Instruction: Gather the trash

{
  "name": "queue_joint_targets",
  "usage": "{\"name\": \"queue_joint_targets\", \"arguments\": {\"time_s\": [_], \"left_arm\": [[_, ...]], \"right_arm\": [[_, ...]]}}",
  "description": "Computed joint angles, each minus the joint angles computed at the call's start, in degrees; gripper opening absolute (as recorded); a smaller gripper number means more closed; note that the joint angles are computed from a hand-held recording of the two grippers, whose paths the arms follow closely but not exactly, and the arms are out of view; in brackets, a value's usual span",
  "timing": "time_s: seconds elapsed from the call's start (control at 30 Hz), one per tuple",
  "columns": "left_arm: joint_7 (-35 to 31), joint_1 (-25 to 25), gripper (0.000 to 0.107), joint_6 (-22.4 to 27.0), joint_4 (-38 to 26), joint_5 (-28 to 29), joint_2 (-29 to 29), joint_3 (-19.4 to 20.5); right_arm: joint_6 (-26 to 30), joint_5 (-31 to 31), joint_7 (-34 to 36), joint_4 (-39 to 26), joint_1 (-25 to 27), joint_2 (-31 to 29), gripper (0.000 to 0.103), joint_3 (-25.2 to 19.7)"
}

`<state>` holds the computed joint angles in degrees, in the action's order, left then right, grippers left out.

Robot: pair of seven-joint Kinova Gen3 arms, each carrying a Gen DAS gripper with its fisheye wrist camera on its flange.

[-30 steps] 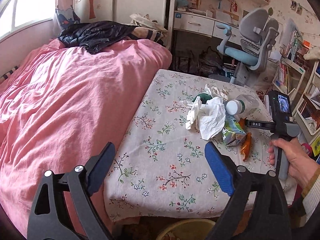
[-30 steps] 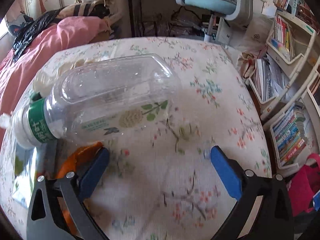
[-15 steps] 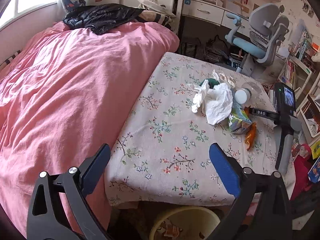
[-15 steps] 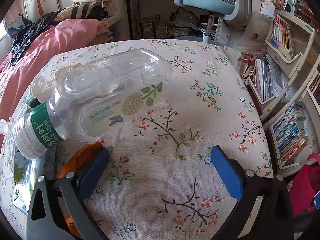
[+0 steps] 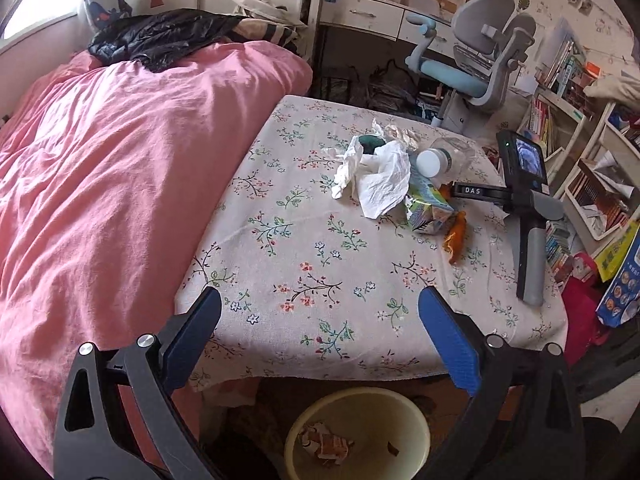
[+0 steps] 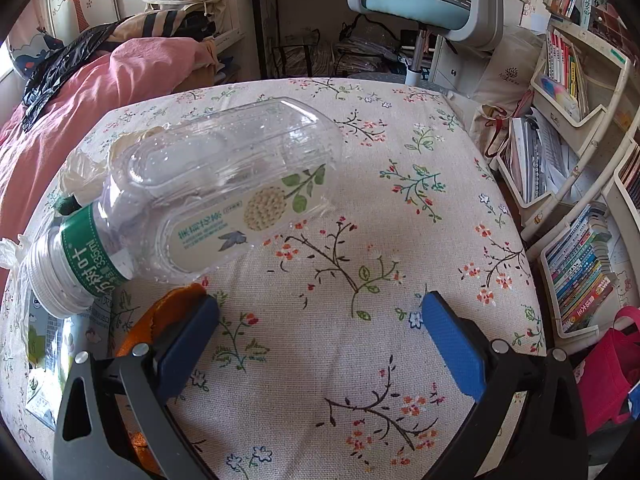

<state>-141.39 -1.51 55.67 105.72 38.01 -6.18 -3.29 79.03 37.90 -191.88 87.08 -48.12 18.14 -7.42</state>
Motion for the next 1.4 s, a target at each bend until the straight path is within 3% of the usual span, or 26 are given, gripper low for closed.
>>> {"name": "queue_joint_targets", "arguments": {"time_s": [0.17,0.67,0.83,1.0,1.2,1.4], "left_arm": [[-0.80,-0.68,0.095,2.75,-0.71,1.70,0.60,-0.74],[-1.27,-0.33,0.095,2.09,0.90,1.49,-0.69,-0.37],[-2.32,-0.72,0.095,5.39,-0.26,2.61,0.41,-1.34],[0.55,-2.26,0.095,5.89,-1.03,2.74,1.35,-0.97],[-1.71,-2.08,0.095,5.60,-0.41,2.94,0.50,-0.65],[0.08,-3.23,0.095,7.46,-1.81,3.55,1.79,-1.14]], "right_arm": [[-0.04,0.04,-0.09,0.09,0.00,0.00,0.097,-0.03],[-0.08,0.07,-0.15,0.11,0.01,0.03,0.097,-0.02],[-0.10,0.08,-0.14,0.10,0.02,0.06,0.097,0.00],[-0.08,0.08,-0.20,0.15,-0.02,0.02,0.097,-0.01],[-0.11,0.09,-0.16,0.12,0.03,0.05,0.097,0.00],[-0.11,0.08,-0.14,0.11,0.05,0.06,0.097,0.00]]}}
